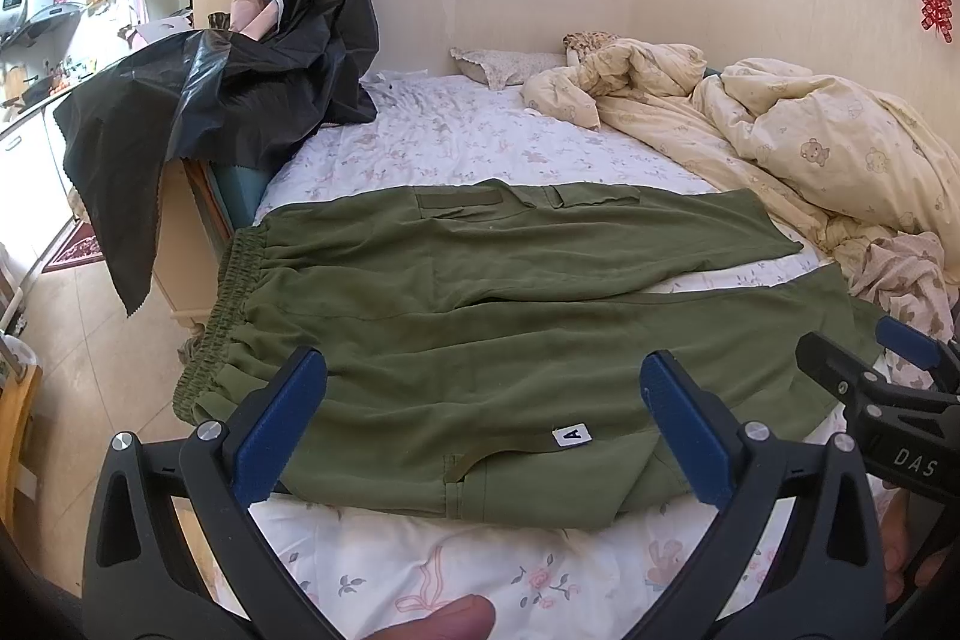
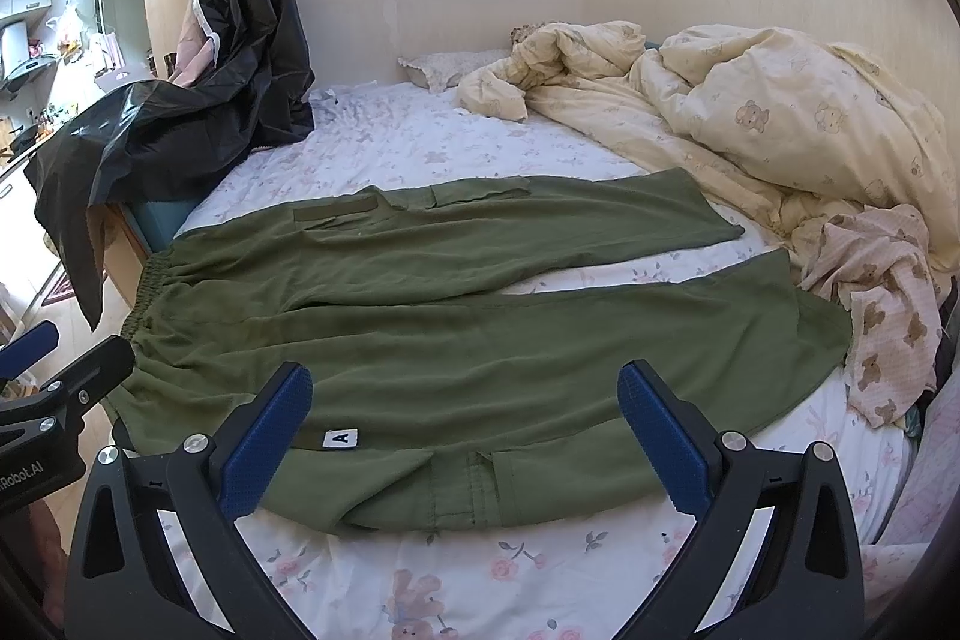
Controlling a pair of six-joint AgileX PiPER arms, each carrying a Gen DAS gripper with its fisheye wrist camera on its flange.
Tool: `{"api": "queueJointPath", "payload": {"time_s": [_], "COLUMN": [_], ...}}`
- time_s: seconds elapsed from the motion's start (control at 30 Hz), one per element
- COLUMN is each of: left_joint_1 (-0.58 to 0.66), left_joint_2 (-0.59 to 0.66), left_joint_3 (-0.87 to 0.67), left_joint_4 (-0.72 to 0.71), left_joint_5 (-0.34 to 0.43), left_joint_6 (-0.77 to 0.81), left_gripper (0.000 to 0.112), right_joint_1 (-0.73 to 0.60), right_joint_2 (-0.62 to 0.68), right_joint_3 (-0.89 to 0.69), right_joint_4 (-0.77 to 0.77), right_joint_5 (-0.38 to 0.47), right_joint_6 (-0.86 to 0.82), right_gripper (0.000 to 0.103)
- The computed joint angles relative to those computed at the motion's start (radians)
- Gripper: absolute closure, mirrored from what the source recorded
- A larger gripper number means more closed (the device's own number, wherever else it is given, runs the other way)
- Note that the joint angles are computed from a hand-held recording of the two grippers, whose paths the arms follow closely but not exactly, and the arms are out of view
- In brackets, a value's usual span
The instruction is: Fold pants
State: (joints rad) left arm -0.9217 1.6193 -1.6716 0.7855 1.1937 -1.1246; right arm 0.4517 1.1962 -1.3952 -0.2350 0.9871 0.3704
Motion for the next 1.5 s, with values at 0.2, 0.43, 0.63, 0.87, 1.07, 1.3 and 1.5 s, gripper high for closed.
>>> {"api": "queueJointPath", "payload": {"time_s": [0.2, 0.43, 0.63, 0.87, 1.07, 1.3, 1.5], "left_joint_1": [-0.017, -0.011, -0.011, 0.004, 0.003, 0.006, 0.005], "left_joint_2": [-0.020, -0.024, -0.023, -0.029, -0.029, -0.031, -0.030], "left_joint_3": [0.043, 0.058, 0.057, 0.077, 0.075, 0.078, 0.077], "left_joint_4": [0.014, 0.015, 0.014, 0.012, 0.010, 0.008, 0.009], "left_joint_5": [-0.002, -0.013, -0.013, -0.030, -0.028, -0.029, -0.029], "left_joint_6": [-0.023, -0.030, -0.030, -0.031, -0.031, -0.030, -0.029], "left_gripper": [0.009, 0.009, 0.009, 0.009, 0.009, 0.009, 0.009], "right_joint_1": [0.021, 0.029, 0.028, 0.028, 0.030, 0.026, 0.030], "right_joint_2": [0.011, 0.016, 0.015, 0.015, 0.014, 0.014, 0.014], "right_joint_3": [-0.001, -0.009, -0.006, -0.005, -0.005, -0.005, -0.002], "right_joint_4": [-0.019, -0.026, -0.026, -0.025, -0.029, -0.022, -0.028], "right_joint_5": [0.000, 0.007, 0.004, 0.004, 0.006, 0.004, 0.003], "right_joint_6": [0.030, 0.038, 0.037, 0.038, 0.039, 0.035, 0.043], "right_gripper": [0.000, 0.000, 0.000, 0.000, 0.000, 0.000, 0.000]}}
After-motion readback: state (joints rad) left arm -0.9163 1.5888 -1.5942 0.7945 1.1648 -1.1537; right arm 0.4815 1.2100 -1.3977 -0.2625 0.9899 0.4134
